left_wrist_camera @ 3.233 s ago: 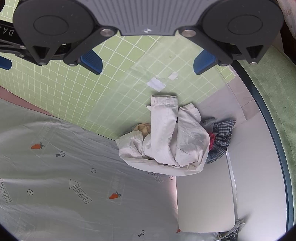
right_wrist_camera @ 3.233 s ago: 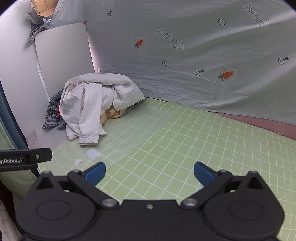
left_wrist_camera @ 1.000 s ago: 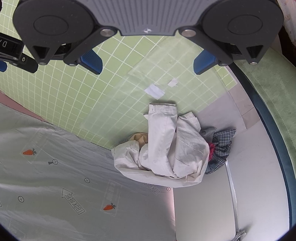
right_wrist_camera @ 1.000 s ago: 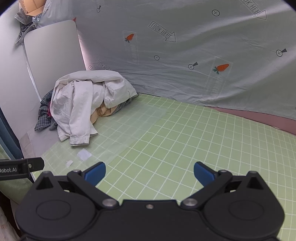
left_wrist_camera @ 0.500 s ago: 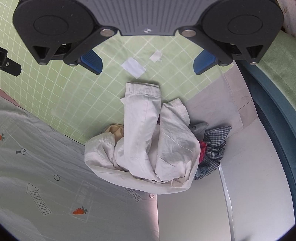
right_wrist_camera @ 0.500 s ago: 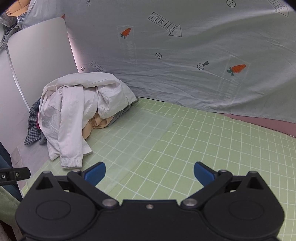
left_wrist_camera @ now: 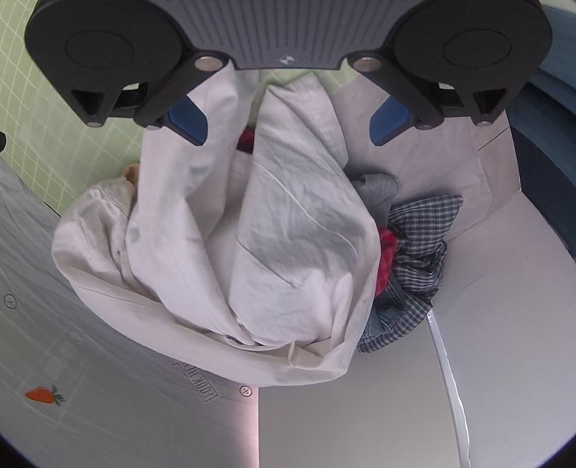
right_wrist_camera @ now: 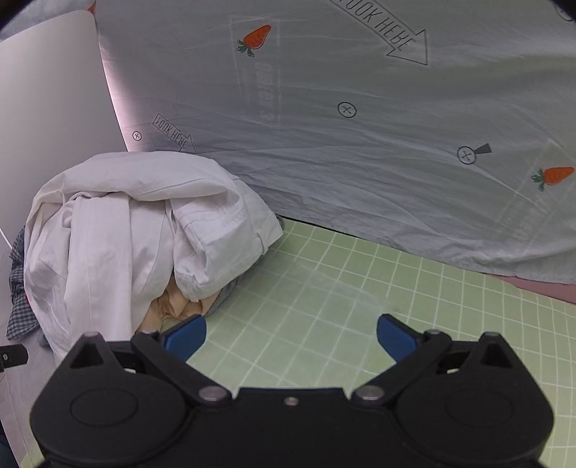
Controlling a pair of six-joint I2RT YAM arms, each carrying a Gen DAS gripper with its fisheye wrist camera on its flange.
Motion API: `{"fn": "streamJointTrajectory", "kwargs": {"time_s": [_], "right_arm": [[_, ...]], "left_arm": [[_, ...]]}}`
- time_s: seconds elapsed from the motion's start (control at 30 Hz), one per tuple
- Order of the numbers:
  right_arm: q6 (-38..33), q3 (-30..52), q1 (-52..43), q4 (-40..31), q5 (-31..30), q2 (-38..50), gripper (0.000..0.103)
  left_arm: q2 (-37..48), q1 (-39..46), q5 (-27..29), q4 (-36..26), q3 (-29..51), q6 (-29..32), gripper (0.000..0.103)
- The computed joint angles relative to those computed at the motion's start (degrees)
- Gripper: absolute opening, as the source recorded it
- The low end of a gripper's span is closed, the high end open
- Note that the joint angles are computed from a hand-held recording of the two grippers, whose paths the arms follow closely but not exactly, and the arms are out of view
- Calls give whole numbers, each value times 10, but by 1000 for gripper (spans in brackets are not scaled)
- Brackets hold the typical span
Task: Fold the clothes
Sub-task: 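Grasp the white shirt with both grippers, then lift the white shirt with both grippers and lay it on the mat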
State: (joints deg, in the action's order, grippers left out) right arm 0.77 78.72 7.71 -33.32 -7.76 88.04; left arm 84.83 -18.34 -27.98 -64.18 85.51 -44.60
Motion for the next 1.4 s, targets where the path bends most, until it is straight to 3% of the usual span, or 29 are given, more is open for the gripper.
{"fn": "streamJointTrajectory", "kwargs": {"time_s": [0.23,0.37,0.57,0.67,0.83,0.93,1.07,1.4], "right_arm": [[34,145,61,23,39,176,89],[43,228,81,15,51,260,78],[65,299,94,23,28,331,78],[56,324,105,11,39,356,76],[59,345,110,-14,50,369,48],[57,322,107,-3,44,350,23],[53,223,98,75,54,277,14],[-25,-40,12,205,129,-1,12]], "left_arm": [[92,140,95,142,32,92,87],[137,169,131,170,63,99,87],[150,193,183,192,59,91,86],[137,205,218,217,35,83,78],[127,203,244,230,27,66,51],[124,191,239,216,37,66,28],[100,177,224,201,35,65,7],[-18,111,132,160,1,74,3]]}}
